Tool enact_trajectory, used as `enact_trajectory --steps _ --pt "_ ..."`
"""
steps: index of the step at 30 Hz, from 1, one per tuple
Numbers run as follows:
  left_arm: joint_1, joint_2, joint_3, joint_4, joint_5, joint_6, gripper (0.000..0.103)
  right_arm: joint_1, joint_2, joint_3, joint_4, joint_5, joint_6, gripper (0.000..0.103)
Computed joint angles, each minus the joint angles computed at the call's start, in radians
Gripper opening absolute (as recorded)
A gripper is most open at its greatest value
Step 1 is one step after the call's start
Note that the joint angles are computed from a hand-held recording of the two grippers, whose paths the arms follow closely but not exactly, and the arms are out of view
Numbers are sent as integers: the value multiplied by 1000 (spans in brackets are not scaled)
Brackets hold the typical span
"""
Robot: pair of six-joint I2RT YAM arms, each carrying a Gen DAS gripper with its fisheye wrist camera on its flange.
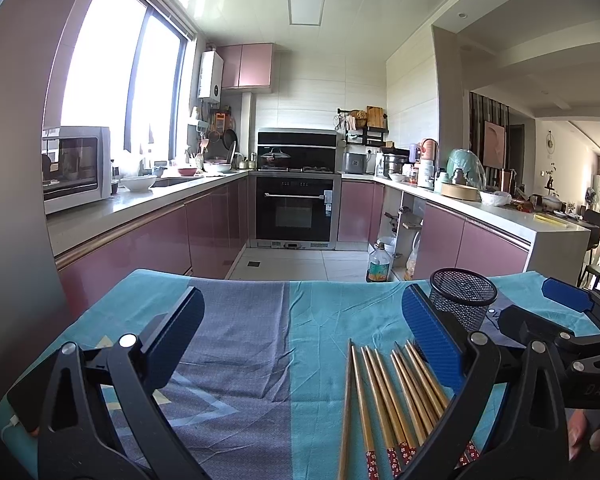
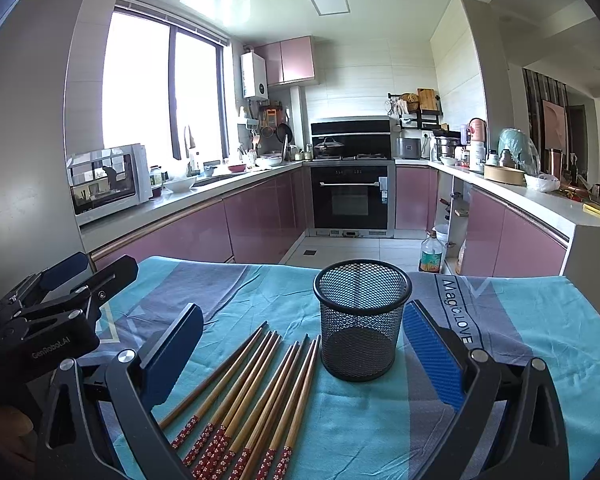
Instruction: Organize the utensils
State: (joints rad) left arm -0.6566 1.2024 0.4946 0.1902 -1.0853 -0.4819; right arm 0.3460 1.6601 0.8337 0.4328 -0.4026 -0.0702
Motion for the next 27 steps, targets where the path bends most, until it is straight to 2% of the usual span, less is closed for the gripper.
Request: enact_trajectory --steps 27 --pt "16 -5 7 -54 34 -36 97 -16 26 36 -36 -21 0 97"
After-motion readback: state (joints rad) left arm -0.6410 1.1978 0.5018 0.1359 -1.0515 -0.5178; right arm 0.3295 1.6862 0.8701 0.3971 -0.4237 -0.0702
